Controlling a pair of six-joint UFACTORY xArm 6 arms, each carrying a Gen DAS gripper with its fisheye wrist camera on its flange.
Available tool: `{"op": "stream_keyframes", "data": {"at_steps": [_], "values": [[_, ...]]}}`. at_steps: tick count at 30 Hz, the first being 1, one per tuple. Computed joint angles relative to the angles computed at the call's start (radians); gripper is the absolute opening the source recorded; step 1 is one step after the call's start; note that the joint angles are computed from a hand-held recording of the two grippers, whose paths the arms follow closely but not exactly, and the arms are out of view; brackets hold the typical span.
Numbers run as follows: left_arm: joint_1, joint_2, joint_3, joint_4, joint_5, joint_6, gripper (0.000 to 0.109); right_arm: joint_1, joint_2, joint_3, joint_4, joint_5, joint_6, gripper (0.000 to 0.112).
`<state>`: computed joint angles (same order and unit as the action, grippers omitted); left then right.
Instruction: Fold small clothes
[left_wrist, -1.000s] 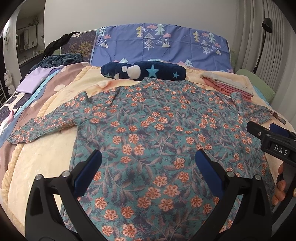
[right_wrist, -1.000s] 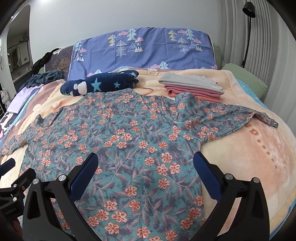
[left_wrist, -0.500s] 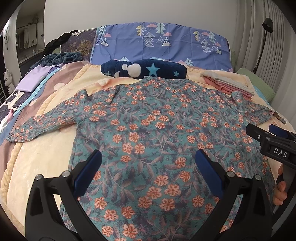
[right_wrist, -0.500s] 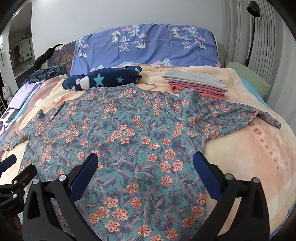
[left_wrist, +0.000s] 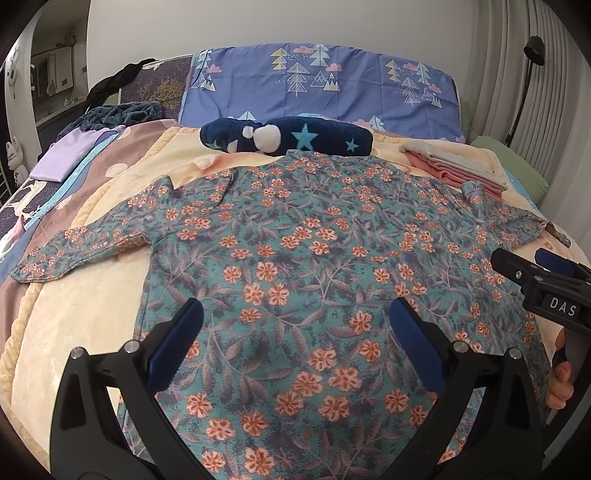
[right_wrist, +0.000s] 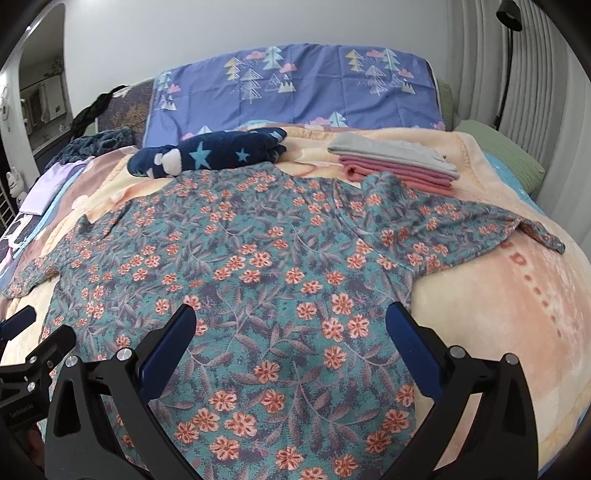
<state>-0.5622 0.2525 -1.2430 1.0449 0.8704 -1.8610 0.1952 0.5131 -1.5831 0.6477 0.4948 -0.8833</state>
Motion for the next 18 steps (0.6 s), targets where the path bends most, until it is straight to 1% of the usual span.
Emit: {"op": "stream_keyframes", "data": {"at_steps": [4, 7, 9, 12, 15, 16, 18], "values": [[0.009, -0.006, 0.012, 0.006, -0.016, -0.021, 0.101, 0.007, -0.004, 0.009, 0.044, -0.026, -0.044, 0.102], [0.011, -0.017, 0.025, 0.014, -0.008, -0.030, 0.101, 0.013, -0.009, 0.015, 0.075, -0.031, -0.077, 0.102], [0.011, -0.024, 0.032, 0.018, 0.001, -0.039, 0.101, 0.015, -0.008, 0.013, 0.072, -0.017, -0.078, 0.102], [0.010, -0.032, 0.042, 0.027, 0.005, -0.057, 0.101, 0.014, 0.003, -0.006, 0.025, 0.025, -0.044, 0.102], [0.010, -0.035, 0.045, 0.027, 0.006, -0.055, 0.101, 0.012, 0.011, -0.014, -0.009, 0.045, -0.022, 0.102], [0.010, -0.035, 0.045, 0.026, 0.005, -0.051, 0.101, 0.006, 0.013, -0.022, 0.011, 0.070, -0.040, 0.102], [0.011, -0.036, 0.046, 0.021, 0.006, -0.044, 0.101, 0.000, 0.006, -0.016, 0.058, 0.077, -0.065, 0.102]]}}
